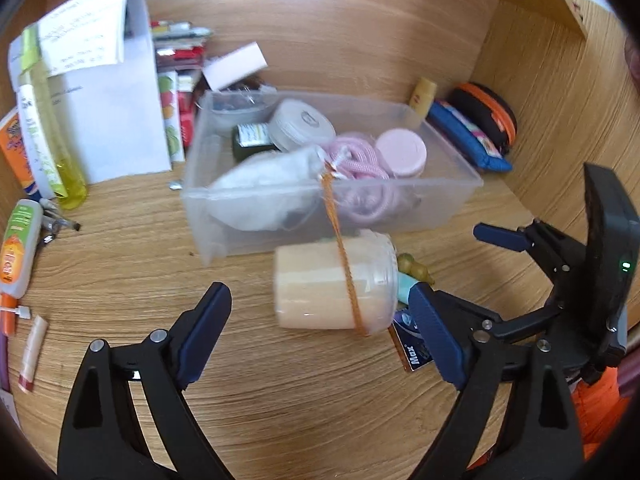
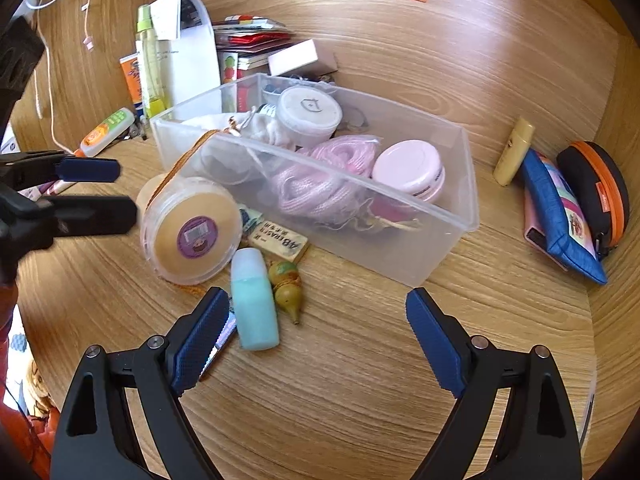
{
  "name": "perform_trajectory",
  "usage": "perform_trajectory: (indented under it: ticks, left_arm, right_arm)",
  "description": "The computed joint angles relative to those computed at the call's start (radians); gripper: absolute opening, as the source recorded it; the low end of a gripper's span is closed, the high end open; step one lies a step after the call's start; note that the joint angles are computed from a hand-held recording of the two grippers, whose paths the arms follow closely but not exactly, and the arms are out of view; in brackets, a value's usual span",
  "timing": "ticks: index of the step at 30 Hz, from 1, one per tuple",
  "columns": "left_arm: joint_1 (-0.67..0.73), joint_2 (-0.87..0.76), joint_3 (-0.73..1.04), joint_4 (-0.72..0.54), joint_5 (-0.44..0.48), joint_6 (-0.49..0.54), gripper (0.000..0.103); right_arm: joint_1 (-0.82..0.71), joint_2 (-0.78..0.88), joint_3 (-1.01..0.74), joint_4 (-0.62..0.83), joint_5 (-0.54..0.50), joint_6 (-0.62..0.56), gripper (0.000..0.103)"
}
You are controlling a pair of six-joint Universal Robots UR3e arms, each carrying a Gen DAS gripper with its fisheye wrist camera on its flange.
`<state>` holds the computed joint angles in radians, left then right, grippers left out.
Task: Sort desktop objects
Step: 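Grasp the cream jar with orange cord with the left tool while the right tool grasps the small gold ornament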
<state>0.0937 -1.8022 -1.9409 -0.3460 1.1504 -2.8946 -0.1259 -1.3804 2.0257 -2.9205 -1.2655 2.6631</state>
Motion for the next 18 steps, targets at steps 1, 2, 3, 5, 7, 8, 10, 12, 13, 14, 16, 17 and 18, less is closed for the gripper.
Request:
perform_trajectory:
  ticks: [1,2,3,5,7,8,10,12,13,14,16,17,18]
  left_arm:
    - [-0.007,-0.018,0.017,-0.013,0.002,-0.002,0.091]
    - [-0.012,-0.032,0.029,-0.020,0.004,-0.005,0.091]
    - [-0.016,-0.048,0.043,-0.028,0.005,-0.011,0.091]
    - [-0.019,-0.070,0.061,-0.039,0.002,-0.016,0.091]
    - [-0.019,-0.088,0.073,-0.044,0.000,-0.017,0.091]
    - [-0.019,-0.097,0.079,-0.044,0.001,-0.019,0.091]
    - [-0.024,-0.116,0.095,-0.048,0.006,-0.029,0.091]
    - [-0.021,-0.129,0.104,-0.053,0.000,-0.034,0.091]
    - [-0.019,-0.134,0.109,-0.056,-0.003,-0.036,0.091]
    - [-0.018,-0.138,0.111,-0.056,-0.005,-0.038,0.091]
    - [-0.012,-0.148,0.117,-0.059,-0.010,-0.036,0.091]
    - [-0.009,-0.155,0.124,-0.067,-0.013,-0.035,0.091]
    - [-0.007,-0.163,0.132,-0.073,-0.013,-0.037,0.091]
  right_arm:
    - [0.001,0.002,0.002,-0.008,-0.001,-0.002,0.089]
    - [0.001,0.006,0.002,-0.019,-0.002,-0.001,0.087]
    - [-0.003,0.009,-0.004,-0.015,0.003,0.000,0.087]
    - [-0.015,0.015,-0.024,0.008,0.022,0.002,0.084]
    - [-0.026,0.023,-0.060,0.067,0.050,0.003,0.077]
    - [-0.029,0.035,-0.084,0.094,0.056,-0.002,0.070]
    - [-0.019,0.071,-0.134,0.135,0.040,-0.011,0.058]
    - [-0.015,0.101,-0.177,0.188,0.047,-0.029,0.044]
    - [-0.014,0.104,-0.179,0.196,0.052,-0.030,0.042]
    - [-0.011,0.114,-0.188,0.203,0.055,-0.033,0.041]
    - [-0.007,0.126,-0.199,0.215,0.062,-0.044,0.041]
    - [-0.003,0.133,-0.204,0.217,0.061,-0.047,0.041]
    - [0.000,0.139,-0.210,0.220,0.059,-0.050,0.041]
